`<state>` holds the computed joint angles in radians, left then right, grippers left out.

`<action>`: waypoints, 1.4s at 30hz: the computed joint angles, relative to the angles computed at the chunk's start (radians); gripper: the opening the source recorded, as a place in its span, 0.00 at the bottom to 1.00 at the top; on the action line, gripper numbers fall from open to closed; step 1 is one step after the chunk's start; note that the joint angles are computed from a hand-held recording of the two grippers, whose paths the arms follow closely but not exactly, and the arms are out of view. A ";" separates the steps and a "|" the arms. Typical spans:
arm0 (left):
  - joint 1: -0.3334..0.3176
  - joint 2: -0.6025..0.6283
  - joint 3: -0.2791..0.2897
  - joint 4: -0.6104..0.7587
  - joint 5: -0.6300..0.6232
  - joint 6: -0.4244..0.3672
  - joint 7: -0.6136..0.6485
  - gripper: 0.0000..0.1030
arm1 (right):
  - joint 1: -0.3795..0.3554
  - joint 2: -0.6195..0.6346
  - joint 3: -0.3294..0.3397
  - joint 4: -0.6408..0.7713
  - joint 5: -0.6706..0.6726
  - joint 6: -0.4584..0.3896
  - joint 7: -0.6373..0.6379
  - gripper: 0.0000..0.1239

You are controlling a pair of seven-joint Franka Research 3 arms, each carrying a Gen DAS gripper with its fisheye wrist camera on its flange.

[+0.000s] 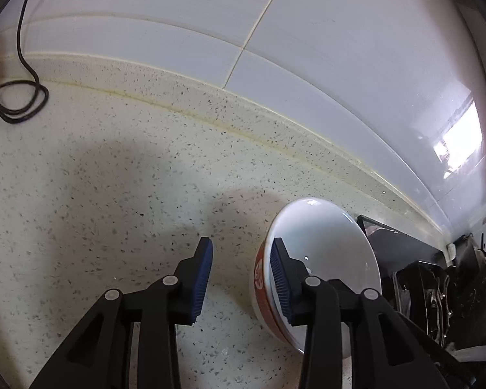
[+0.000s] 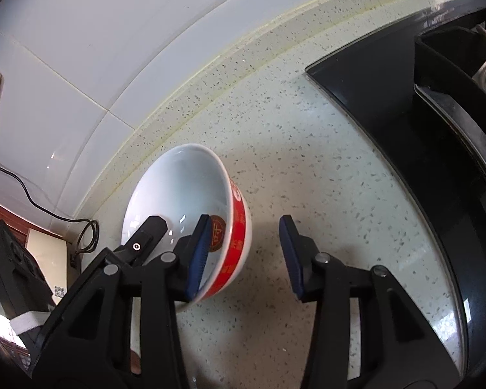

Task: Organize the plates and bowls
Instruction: 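Close both grippers on the rim of the red-banded bowl, then carry the red-banded bowl with both grippers toward the white bowl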

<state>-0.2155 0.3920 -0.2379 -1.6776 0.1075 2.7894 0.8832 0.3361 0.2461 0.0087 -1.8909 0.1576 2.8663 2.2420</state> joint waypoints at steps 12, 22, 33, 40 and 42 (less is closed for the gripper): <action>-0.060 -0.058 0.049 -0.045 0.110 -0.010 -0.103 0.11 | -0.031 -0.014 0.059 -0.006 0.160 0.002 -0.171 0.17; -0.091 -0.158 0.107 -0.130 0.333 0.031 -0.328 0.11 | -0.040 -0.050 0.116 -0.024 0.307 0.070 -0.360 0.17; -0.063 -0.272 0.101 -0.221 0.577 -0.002 -0.582 0.11 | -0.041 -0.047 0.170 0.009 0.507 0.068 -0.595 0.17; -0.019 -0.370 0.074 -0.309 0.722 -0.028 -0.757 0.11 | -0.015 -0.049 0.188 0.025 0.583 0.076 -0.720 0.17; -0.004 -0.393 0.063 -0.329 0.749 -0.039 -0.800 0.11 | -0.011 -0.051 0.197 0.028 0.606 0.080 -0.754 0.17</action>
